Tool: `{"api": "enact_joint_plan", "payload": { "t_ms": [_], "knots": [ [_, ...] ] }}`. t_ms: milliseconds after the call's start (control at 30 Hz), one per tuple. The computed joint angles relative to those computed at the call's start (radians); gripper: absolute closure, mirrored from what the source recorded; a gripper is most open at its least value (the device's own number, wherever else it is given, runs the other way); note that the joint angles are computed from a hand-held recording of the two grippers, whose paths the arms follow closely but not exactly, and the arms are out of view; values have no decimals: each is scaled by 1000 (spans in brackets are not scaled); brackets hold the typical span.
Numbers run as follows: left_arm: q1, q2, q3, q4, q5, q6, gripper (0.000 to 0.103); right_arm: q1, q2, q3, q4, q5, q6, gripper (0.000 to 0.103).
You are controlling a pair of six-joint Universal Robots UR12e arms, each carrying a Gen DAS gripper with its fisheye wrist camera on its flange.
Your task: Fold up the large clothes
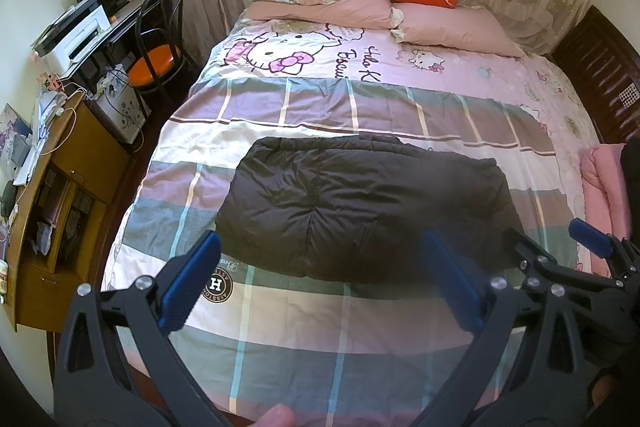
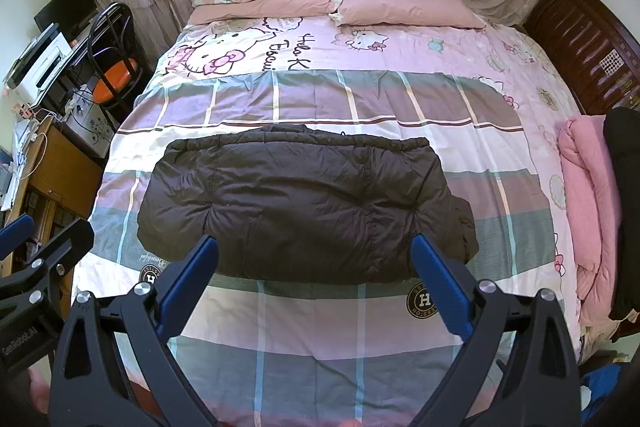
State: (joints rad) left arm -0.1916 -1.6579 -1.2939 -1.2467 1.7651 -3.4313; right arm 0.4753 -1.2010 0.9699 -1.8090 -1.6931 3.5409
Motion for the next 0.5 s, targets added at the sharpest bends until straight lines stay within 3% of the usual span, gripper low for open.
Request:
{"api": "enact_joint_plan", "payload": {
  "t_ms": [500],
  "knots": [
    [6,7,-17,2,-17,-2,2,2,-6,9,-1,0,3,5]
  ]
}}
